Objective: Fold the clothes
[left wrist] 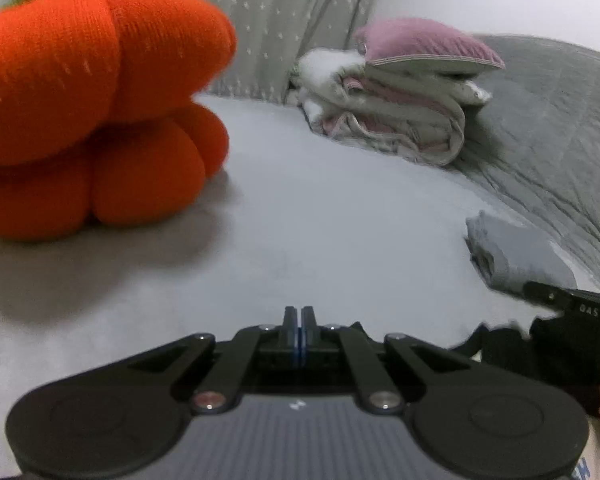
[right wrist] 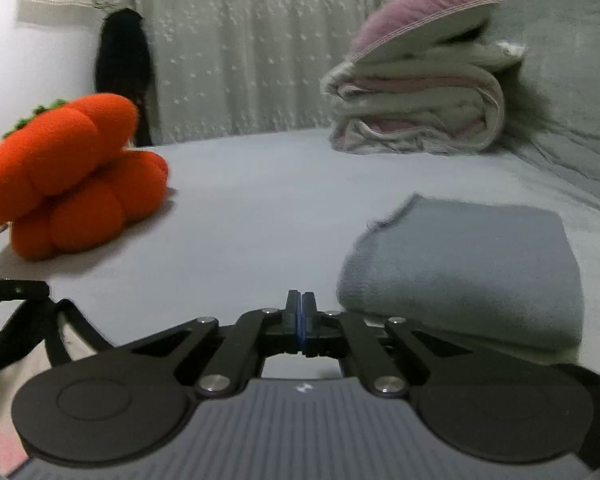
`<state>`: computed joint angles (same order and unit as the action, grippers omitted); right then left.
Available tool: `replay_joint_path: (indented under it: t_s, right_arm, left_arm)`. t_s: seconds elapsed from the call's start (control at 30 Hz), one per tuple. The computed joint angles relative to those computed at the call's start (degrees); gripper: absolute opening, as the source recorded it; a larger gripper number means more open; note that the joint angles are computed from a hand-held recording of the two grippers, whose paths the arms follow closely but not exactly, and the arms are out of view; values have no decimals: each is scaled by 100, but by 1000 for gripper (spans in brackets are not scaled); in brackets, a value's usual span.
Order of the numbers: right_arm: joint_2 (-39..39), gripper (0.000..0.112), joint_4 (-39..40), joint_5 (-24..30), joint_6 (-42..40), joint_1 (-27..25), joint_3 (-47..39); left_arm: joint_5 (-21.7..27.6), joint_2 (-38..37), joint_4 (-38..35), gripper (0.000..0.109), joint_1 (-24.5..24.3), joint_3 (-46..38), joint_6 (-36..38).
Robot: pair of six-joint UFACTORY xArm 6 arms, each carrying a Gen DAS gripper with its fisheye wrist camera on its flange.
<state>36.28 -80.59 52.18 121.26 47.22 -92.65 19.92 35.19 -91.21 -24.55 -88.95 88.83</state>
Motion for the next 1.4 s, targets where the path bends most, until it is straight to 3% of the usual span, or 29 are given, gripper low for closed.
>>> replay_joint_path:
  t_s: [0.1,0.13,0.17,0.2,0.23,0.3,0.4,0.5,0.6,0.7,0.83,0.9,0.97,1.07,1.23,1.3,1.4]
  right_arm:
    - [-17,4,148,-194,-102,-78,16]
    - [-73,13,96,-306,-97,-95,69]
    - [-131,15,21,-396,-58,-105,121]
    - [-183,25,-52,-531,-36,-120,174]
    - [-227,51,-166,-712,-25,-137,225]
    - [-252,68,-412,-1030,-69,-160,246]
    - [-32,67,-390,-1339,-599,-182,-39]
    - [389,38,379,-1554,-1654,-253,-490]
    - [723,35,680,-1537,-1943,-307,-773]
    - [905,35,743,-842,-2039,-179,-1083]
    - [1213,36,855,-41,-2301,-1,-1592]
    - [1199,44,791,150,-2259,49,-1630]
    - [922,50,619,19,-1918,29,-1298]
    - [285,56,394,-165,-1240,-8,-537]
    - [-397,59,451,220,-648,103,200]
    - [-548,60,555,404,-558,131,365]
    - [-712,61,826,752,-582,174,534]
  left_arm:
    - [-9,112,403,5,4,-67,-451]
    - [-17,97,320,13,20,-52,-415]
    - [72,87,243,20,63,-54,-357]
    - [139,81,151,35,89,-60,-305]
    - [201,75,59,39,111,-64,-256]
    - [352,58,-76,39,150,-60,-136]
    - [576,17,6,39,178,4,50]
    - [205,195,546,41,3,-104,-200]
    - [-45,284,201,42,-76,-189,180]
    - [-624,393,-93,33,-196,-341,278]
    - [-1442,329,-615,39,-353,-410,405]
    - [-1180,81,-830,45,-314,-210,527]
    - [-939,-152,-917,53,-296,-8,550]
    - [-969,-393,-748,55,-437,200,471]
    - [-986,-679,531,60,-767,451,-662]
    - [-899,-768,207,61,-902,501,-417]
    - [-709,-733,-891,60,-1096,505,508]
